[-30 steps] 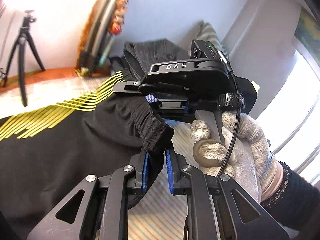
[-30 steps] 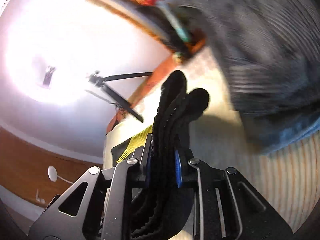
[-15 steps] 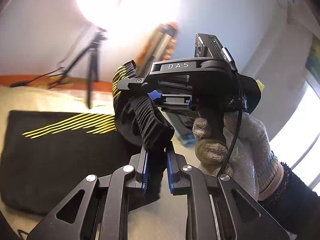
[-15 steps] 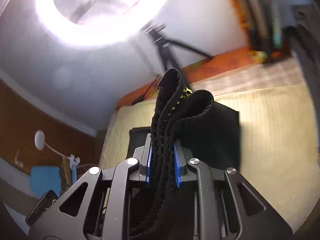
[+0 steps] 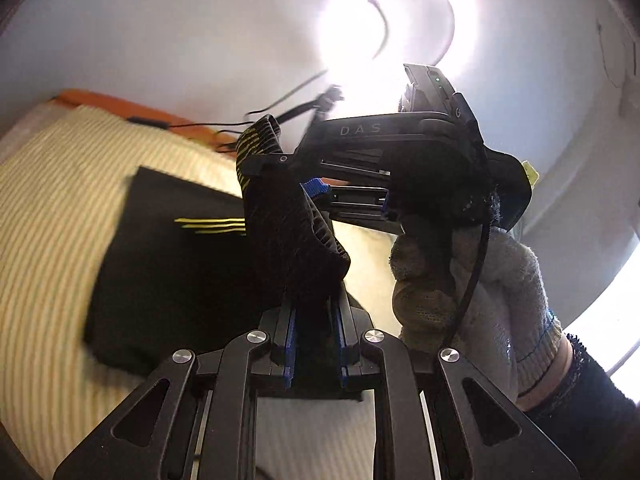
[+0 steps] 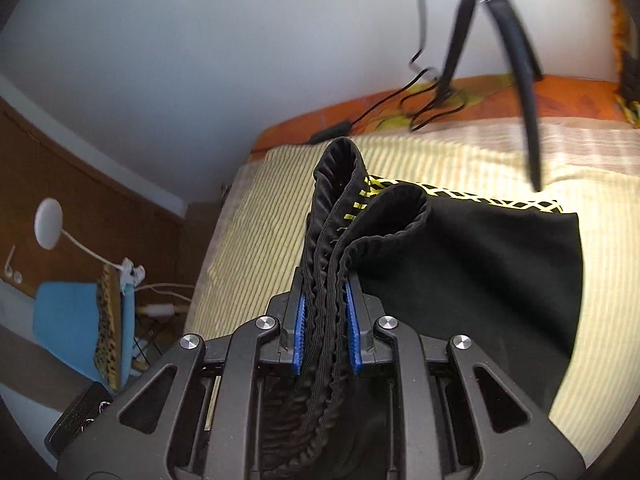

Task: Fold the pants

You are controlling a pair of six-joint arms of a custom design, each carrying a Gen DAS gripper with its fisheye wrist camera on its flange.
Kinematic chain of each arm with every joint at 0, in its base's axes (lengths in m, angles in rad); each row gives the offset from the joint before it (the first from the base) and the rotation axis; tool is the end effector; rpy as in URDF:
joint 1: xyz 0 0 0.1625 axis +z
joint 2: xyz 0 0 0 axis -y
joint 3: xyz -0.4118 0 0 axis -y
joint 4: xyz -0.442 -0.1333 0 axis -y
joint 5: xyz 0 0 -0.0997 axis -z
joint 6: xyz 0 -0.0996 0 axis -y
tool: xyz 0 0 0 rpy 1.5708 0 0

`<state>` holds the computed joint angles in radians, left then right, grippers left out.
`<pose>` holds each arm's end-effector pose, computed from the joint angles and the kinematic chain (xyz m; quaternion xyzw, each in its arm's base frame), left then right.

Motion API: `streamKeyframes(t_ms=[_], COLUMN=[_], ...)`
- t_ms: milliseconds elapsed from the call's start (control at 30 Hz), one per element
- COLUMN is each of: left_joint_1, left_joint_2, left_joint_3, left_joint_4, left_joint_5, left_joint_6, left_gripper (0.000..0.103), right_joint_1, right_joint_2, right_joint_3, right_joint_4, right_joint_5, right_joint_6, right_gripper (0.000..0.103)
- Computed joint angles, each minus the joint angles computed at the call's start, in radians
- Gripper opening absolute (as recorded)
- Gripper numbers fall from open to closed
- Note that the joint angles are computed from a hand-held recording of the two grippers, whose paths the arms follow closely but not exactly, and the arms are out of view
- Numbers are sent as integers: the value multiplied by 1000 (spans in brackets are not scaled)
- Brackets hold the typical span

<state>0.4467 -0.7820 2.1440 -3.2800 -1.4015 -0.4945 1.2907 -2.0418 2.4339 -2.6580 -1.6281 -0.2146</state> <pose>-0.3960 -0.3561 -0.0381 -0.2900 -0.9377 0.1790 0.0671 0.0226 -0.3830 0.3480 -0.0405 -0.9390 0.3235 0.1095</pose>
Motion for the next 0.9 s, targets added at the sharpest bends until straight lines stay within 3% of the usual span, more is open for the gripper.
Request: streamKeyframes(t_ms=[300, 367, 400, 500, 633, 733, 767, 833, 900], left_joint_1=[34, 37, 36, 28, 9, -13, -27, -51, -82], left_joint_2=[-60, -74, -81, -78, -97, -107, -121, -150, -179], left_joint_3=[86, 101, 110, 111, 125, 125, 132, 151, 173], left_joint_4=[1, 8, 9, 21, 52, 100, 132, 178, 214], left_joint_5=[31, 39, 43, 57, 91, 151, 183, 232, 286], left_joint_6=[-58, -65, -70, -87, -114, -131, -155, -218, -258], left_gripper=[14, 14, 14, 14, 14, 17, 20, 41, 43], right_joint_1=[55, 61, 75, 71, 48, 24, 19, 11, -10], right_joint_2=[192, 226, 240, 250, 216, 158, 133, 72, 6], right_joint_3=[-15, -22, -33, -37, -36, -25, -22, -13, -14], right_joint_4=[-108, -119, -102, -91, -63, -38, -26, -11, 35], right_joint_5=[-84, -91, -131, -123, -66, 24, 43, 68, 94], right_joint_6=[32, 35, 53, 55, 34, -1, -14, -46, -70], right_gripper=[18, 19, 19, 23, 30, 45, 51, 54, 54])
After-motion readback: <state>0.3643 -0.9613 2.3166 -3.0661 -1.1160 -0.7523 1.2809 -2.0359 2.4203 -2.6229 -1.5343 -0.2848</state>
